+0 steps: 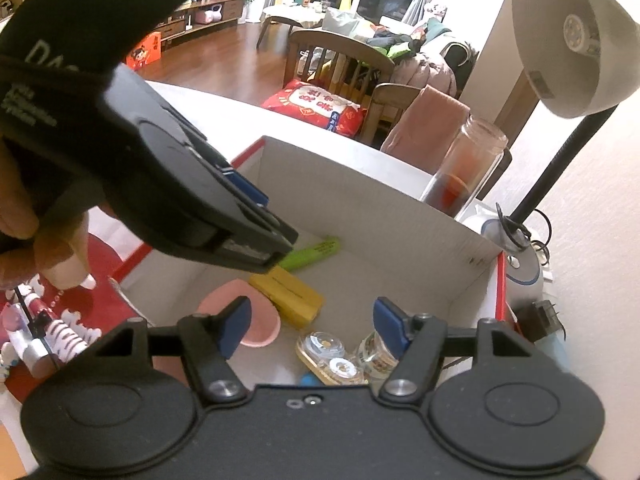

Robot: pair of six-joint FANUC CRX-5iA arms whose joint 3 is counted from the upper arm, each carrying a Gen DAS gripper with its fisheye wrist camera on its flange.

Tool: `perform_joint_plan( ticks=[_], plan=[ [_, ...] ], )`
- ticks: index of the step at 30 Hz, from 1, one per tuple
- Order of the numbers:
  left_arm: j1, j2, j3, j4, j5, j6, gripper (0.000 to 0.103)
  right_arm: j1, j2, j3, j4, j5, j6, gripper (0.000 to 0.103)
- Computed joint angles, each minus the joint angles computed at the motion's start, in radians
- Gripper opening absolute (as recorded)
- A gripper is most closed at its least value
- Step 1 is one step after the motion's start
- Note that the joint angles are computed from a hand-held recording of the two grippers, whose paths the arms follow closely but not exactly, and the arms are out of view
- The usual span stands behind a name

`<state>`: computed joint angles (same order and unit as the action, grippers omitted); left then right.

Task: Organize rigid objects
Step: 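Withdraw both tools from the shoebox back over the table items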

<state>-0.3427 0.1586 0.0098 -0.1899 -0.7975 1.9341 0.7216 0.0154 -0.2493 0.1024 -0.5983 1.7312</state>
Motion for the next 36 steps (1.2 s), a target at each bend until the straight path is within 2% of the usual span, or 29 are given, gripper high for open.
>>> perform_joint_plan(
  ticks=[12, 17, 22, 23, 26, 29, 36],
  plan=[
    [0.016, -0.195, -0.156, -0.018, 0.039, 0.01, 0.029, 0.07, -0.095, -0.087, 0.095, 0.019, -0.189, 0.079],
    [0.036, -0.293, -0.234, -0.011, 0.048, -0.004, 0.029, 0.116, -0.144, -0.14, 0.173, 0.025, -0.323, 0.083],
    [0.048, -0.401, -0.307, -0.049, 0.05, 0.022, 0.03, 0.168, -0.2, -0.198, 0.256, 0.032, -0.459, 0.087],
    [0.054, -0.423, -0.324, -0.048, 0.052, 0.017, 0.033, 0.18, -0.211, -0.209, 0.272, 0.03, -0.488, 0.087],
    [0.063, -0.5, -0.378, -0.071, 0.057, 0.027, 0.067, 0.212, -0.236, -0.232, 0.304, 0.022, -0.558, 0.089],
    [0.076, -0.569, -0.427, -0.073, 0.06, 0.006, 0.069, 0.244, -0.257, -0.253, 0.332, 0.011, -0.618, 0.091],
    [0.165, -0.729, -0.548, 0.028, 0.046, -0.139, 0.069, 0.323, -0.305, -0.315, 0.415, 0.018, -0.793, 0.099]
  ],
)
